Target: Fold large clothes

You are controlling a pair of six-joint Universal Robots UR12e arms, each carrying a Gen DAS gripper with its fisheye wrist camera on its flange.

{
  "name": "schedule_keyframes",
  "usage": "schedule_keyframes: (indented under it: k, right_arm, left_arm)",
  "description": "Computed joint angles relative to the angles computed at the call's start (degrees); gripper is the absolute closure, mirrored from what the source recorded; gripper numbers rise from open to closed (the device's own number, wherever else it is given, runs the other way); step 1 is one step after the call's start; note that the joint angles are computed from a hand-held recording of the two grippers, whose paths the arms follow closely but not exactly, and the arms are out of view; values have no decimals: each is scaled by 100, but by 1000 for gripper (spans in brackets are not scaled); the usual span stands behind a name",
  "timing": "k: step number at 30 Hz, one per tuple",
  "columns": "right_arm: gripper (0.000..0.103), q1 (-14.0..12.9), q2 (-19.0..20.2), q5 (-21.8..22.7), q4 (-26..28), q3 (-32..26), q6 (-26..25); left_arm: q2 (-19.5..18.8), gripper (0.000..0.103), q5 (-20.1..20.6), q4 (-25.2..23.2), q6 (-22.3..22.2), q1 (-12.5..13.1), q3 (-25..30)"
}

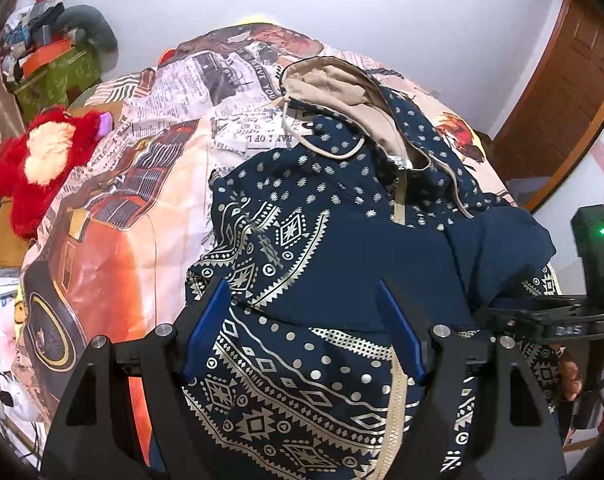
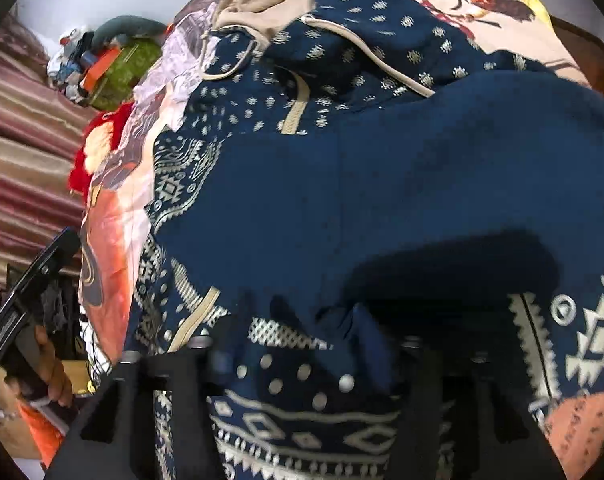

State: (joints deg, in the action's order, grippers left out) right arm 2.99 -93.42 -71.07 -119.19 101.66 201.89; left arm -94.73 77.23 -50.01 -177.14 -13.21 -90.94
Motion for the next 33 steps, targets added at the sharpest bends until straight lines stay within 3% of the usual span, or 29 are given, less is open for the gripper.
schedule_keyframes:
  k: [6,11,17,24,29,32,33]
  right_arm:
    - [34,-83,-380,-106,-222,74,-371]
    - [25,-224,-996,-1099,-707,405,-663]
    - [21,-525,-1654,-2316,-921,858,-797]
    - [21,-1328,-2280,-2003,-755,1352,-457]
    - [21,-1562,-2459,-1952,-609,1565,-445]
    - [21,-1609,-2480,-1884,-615,1640,-454]
    - [21,-1618,-2478,-1840,-641,1659,-455]
  left_arm:
    - [-72,28,6,-39,261,-301,267]
    - [-292,28,-83,-191,609,-726,651]
    - [-759,28,-286,-868,1070,-1294,1228]
    - [-1286,28,-27,-1552,1713,-1943,1775]
    - [-1535,28,519,-1326,1956,-2298,1891]
    - [-1631,45,851,-1059,2082,-2418,1894]
    - [-1661,58,964,-1043,2128,-2434,1920]
